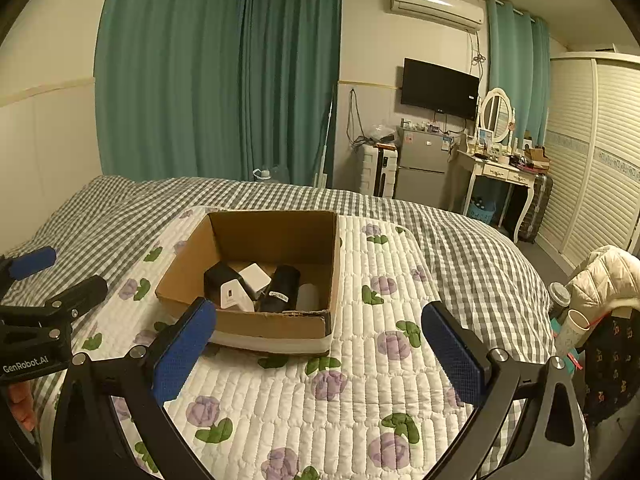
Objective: Organize rigid objects
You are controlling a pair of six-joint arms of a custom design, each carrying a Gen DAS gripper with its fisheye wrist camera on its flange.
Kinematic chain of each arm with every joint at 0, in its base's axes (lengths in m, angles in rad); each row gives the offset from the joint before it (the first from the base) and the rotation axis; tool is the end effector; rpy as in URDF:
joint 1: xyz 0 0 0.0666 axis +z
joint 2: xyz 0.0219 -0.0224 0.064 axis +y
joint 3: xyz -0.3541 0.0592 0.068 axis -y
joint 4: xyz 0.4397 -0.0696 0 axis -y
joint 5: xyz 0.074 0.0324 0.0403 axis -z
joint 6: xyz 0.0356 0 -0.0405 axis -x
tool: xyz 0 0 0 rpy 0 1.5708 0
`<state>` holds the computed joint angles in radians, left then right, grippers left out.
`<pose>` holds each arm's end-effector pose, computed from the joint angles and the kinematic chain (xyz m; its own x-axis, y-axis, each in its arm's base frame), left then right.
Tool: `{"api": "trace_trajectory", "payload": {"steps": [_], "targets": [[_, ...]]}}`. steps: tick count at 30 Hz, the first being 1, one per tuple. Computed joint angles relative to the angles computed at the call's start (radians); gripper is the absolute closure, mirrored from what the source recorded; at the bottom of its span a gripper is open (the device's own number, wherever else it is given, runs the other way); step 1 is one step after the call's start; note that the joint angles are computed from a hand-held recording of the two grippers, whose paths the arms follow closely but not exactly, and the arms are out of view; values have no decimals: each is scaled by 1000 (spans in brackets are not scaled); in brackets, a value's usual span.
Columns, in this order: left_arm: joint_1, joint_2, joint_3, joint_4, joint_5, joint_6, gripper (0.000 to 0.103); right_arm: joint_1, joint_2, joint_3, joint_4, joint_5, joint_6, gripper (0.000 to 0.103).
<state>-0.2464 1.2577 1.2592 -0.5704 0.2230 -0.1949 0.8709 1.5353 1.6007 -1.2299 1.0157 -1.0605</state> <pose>0.4913 -0.1321 0.4304 -0.4315 0.3033 -0.8496 0.5118 0.8578 0.0463 0.3794 0.4029 0.4303 -0.4520 0.1772 -0.8742 0.4251 0.9044 -0.0364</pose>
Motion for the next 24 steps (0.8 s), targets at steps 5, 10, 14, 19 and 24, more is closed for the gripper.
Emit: {"api": "trace_trajectory", "payload": {"steps": [5,10,14,19,24], "targets": [[3,4,6,-6,5,5,6,0,1,3,-4,3,2,0],[5,1,2,-1,8,5,6,0,3,7,-7,-1,6,0],[7,-2,0,-1,12,0,6,-1,3,6,-2,-1,10,0],[1,0,8,-15,6,-3,6,-2,4,6,-9,-5,8,0],[1,-4,3,-10,5,-4,6,-3,6,5,-8,-6,9,0]]}}
